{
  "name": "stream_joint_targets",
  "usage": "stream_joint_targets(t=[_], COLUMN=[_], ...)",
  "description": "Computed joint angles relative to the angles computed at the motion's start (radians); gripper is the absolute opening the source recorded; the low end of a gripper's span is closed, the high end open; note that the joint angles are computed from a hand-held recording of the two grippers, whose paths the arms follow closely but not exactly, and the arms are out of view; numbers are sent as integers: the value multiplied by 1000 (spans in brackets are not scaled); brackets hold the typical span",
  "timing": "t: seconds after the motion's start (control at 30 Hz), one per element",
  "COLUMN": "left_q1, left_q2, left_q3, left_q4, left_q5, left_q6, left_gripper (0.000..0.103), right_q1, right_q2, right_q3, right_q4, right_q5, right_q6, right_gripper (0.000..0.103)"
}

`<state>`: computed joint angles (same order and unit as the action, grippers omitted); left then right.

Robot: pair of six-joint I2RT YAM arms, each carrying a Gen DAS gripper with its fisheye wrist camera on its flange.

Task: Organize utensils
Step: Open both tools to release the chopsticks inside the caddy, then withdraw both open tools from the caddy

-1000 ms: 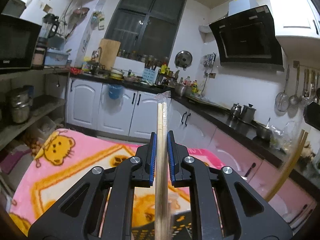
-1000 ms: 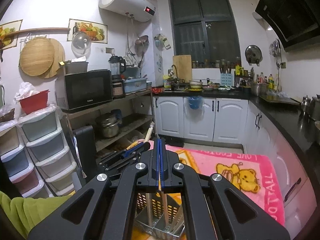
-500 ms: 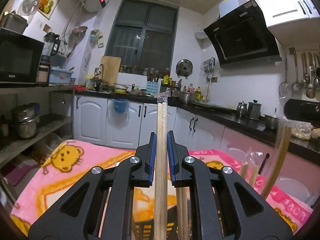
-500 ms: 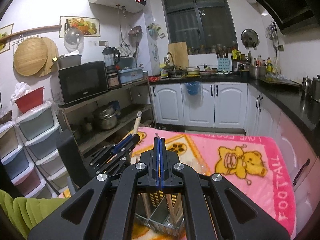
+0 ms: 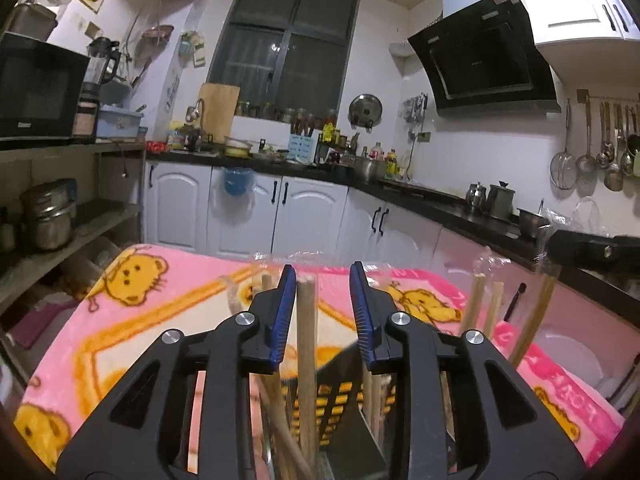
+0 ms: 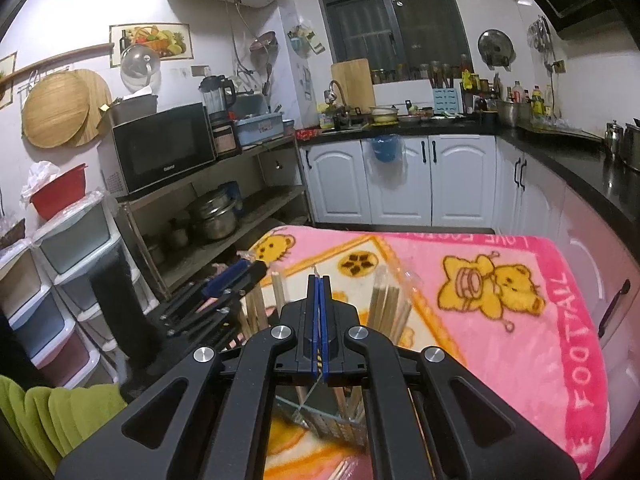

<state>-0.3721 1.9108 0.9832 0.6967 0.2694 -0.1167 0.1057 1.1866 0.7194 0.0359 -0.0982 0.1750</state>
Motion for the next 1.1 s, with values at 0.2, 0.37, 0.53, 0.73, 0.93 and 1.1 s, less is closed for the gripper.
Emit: stream_joint_targets(t=[0.2,0.37,0.53,0.73,0.93,1.1], left_q1=[19,42,66,79,83,78], left_q2=[-59,-125,-185,-241,-276,-306], left_q3=[-30,-69,-94,-157,-192,-211], left_q4=[-100,-173,-278,-317,-348,-384], left_q5=[45,71,98,118,123,109], left_q6=[-4,-8,-10,14,18,40], left_gripper=[29,38,50,63,76,89], right_q1=[-7,-14,-19,-24,-31,-39], right_q2=[-16,-27,-37,-55,-68,-105], right_q3=[-23,-38,-53,-70,-81,-108], right_q4=[-14,-22,-24,-19,-20,-26], right_q5=[3,12,31,41,39,44], right_q6=[9,8,10,8,7,-5], right_gripper=[2,2,16,28,36,40])
